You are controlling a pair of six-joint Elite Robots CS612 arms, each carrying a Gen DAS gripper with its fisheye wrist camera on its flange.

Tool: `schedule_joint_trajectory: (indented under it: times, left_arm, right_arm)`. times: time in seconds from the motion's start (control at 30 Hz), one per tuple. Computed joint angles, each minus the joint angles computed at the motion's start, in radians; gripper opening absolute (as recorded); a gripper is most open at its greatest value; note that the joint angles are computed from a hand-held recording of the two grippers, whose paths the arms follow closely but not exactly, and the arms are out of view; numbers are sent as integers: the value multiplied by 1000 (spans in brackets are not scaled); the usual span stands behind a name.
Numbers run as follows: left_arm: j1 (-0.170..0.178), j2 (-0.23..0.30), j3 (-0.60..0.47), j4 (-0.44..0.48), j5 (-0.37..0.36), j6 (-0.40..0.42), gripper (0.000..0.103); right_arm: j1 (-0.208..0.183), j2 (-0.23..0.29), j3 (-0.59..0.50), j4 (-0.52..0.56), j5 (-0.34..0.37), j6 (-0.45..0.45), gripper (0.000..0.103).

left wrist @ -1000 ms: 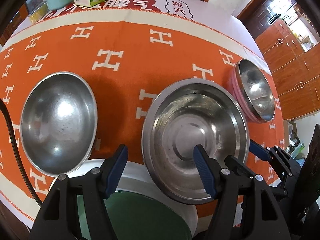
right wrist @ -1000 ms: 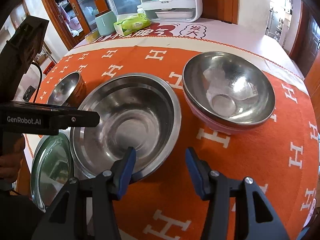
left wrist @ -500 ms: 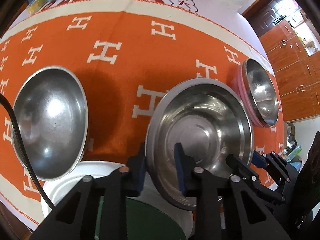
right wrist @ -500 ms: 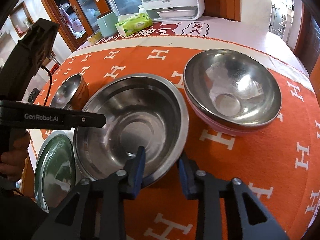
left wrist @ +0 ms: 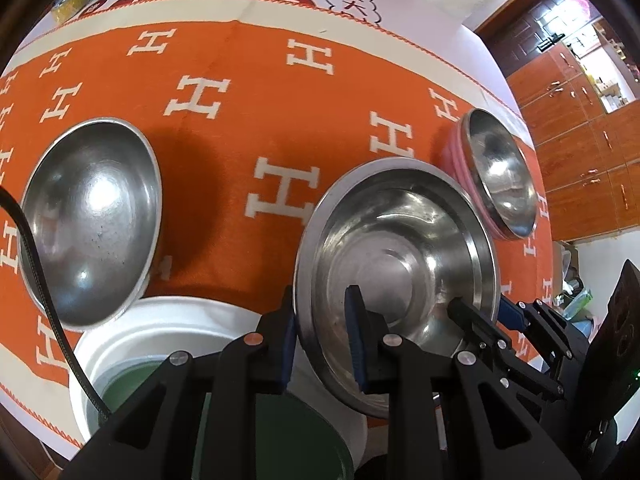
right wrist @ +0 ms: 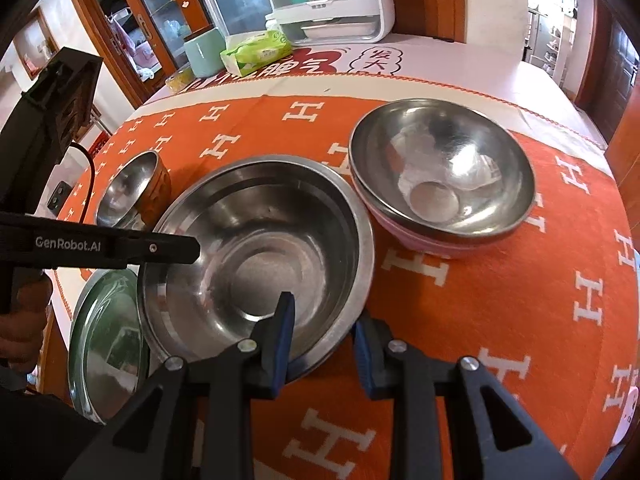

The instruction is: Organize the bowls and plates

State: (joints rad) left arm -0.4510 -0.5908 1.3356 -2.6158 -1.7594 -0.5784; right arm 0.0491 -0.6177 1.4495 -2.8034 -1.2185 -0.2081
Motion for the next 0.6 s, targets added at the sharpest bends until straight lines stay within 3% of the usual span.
schedule_joint_trajectory:
  times: [0.6]
  left_arm:
    - [-41, -71, 96, -88, -11, 114, 21]
  right_arm:
    - [-2, -86, 151, -194, -121, 62, 28]
